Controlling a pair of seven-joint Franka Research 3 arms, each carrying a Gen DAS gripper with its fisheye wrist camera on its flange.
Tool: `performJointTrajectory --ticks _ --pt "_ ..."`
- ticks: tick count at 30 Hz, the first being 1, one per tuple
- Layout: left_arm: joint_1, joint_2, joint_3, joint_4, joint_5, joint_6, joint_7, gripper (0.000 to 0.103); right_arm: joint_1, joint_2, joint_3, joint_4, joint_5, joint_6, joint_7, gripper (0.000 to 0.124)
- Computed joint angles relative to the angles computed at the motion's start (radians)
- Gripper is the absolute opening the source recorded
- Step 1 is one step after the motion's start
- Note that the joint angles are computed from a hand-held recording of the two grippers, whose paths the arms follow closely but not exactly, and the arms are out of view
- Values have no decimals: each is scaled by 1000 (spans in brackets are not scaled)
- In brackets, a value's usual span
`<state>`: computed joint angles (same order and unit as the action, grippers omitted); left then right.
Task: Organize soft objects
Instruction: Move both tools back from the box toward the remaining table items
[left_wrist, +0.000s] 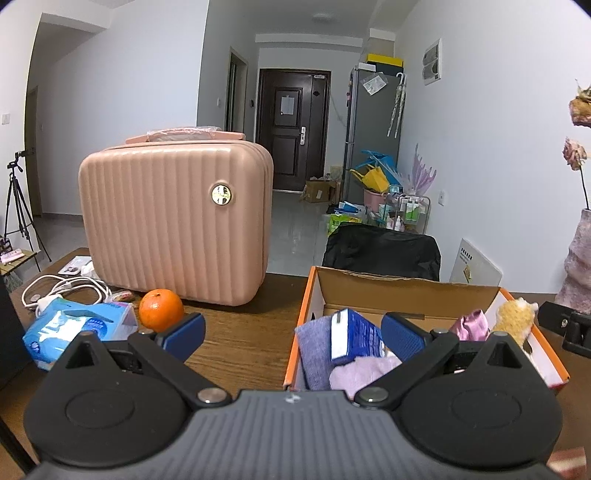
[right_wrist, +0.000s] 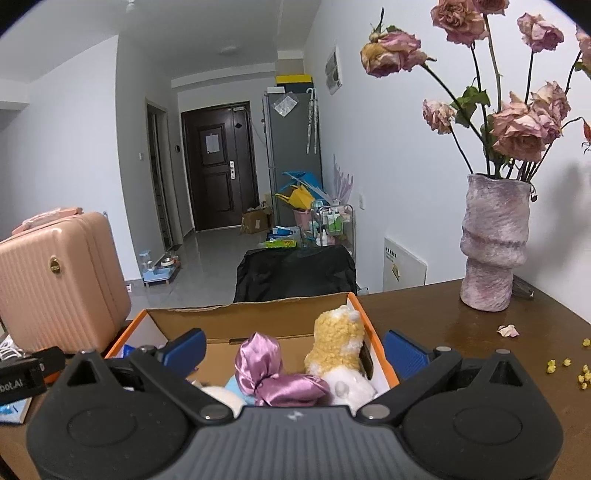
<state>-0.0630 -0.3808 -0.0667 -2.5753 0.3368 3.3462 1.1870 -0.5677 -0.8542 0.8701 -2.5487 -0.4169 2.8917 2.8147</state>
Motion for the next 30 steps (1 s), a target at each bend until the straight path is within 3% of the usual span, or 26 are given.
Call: performJointTrajectory --ticks 11,17,30 --pt "-39 -119 61 -120 27 21 21 103 116 -142 -33 -123 17 5 -18 103" --pt "-71 -186 114 -189 43 29 42 103 155 -250 0 -188 35 -12 -1 103" --pt "-135 -359 226 -343 64 27 124 103 319 -396 24 -301 41 -72 31 103"
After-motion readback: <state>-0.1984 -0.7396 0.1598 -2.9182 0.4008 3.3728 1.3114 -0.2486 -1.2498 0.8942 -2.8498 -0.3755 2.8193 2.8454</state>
